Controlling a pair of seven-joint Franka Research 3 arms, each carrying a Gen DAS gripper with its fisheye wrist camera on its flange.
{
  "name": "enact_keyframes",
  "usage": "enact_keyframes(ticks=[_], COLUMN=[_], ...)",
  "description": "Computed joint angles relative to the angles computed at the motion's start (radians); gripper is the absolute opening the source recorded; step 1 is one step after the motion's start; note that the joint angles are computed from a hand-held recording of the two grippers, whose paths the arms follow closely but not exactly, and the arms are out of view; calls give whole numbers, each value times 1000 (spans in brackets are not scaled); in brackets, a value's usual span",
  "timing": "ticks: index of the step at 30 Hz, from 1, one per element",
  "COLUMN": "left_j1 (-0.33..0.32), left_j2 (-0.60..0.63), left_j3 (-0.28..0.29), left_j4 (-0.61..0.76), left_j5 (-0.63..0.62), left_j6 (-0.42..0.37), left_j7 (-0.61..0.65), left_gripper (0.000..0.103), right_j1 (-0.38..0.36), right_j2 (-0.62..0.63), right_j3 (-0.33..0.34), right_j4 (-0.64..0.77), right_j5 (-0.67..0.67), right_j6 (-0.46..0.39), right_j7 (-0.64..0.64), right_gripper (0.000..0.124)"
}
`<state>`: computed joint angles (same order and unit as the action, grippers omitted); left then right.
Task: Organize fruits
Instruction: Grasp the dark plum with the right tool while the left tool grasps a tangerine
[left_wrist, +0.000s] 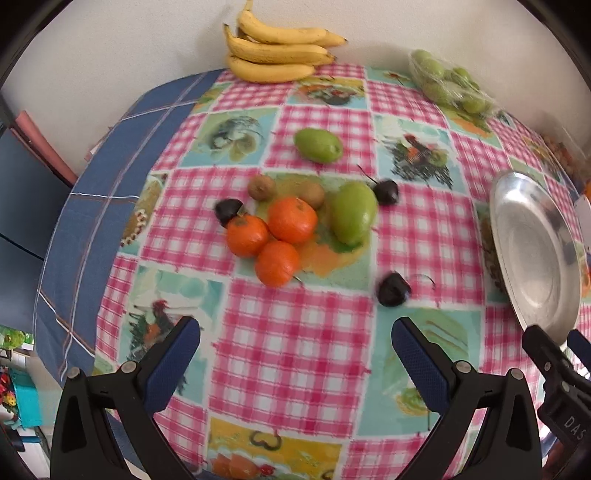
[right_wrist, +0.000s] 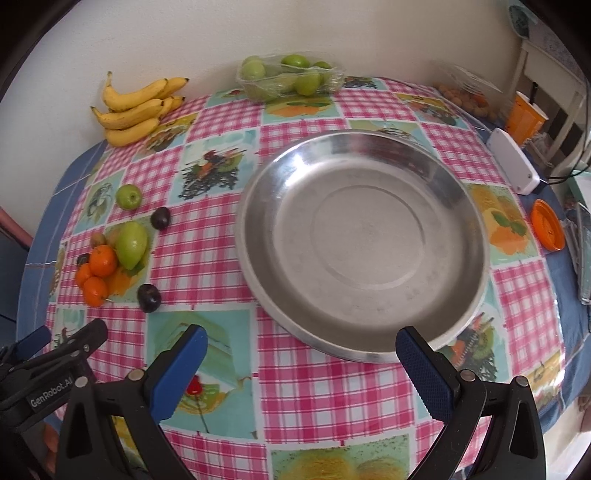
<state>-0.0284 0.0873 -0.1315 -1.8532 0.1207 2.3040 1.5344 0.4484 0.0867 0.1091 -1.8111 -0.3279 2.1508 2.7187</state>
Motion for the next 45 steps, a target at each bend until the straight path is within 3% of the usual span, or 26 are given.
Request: enact_keyframes(ticks=[14, 18, 23, 27, 31, 35, 38, 45], left_j1=[74, 80, 60, 73, 70, 73, 76, 86], left_j2=[82, 106, 141, 181, 204, 234, 257, 293], left_j3=[6, 2, 11, 1, -1, -8, -12, -22], left_j4=[106, 133, 167, 222, 242, 278, 306, 349], left_j5=[-171, -183, -66, -108, -104, -120, -134, -178], left_j6=[41, 23, 4, -56, -67, -109, -145, -204], left_j7=[115, 152, 126, 127, 92, 91, 83, 69], left_gripper=[103, 103, 103, 103, 103, 90, 88, 71], right_j1=[15, 20, 38, 49, 72, 89, 82, 76], right_j2=[90, 135, 207, 249, 301, 337, 355, 388], right_j3=[-24, -26, -42, -49, -61, -73, -70, -72], right_j4=[57, 104, 189, 236, 306, 350, 364, 388], right_j5=[46, 95, 118, 154, 146, 144, 188, 249], right_j6=[219, 223, 200, 200, 175, 163, 166, 143], right_j7=[-64, -138, -211, -268, -323, -352, -370, -395], right_gripper=[103, 103, 103, 103, 103, 98, 93, 82])
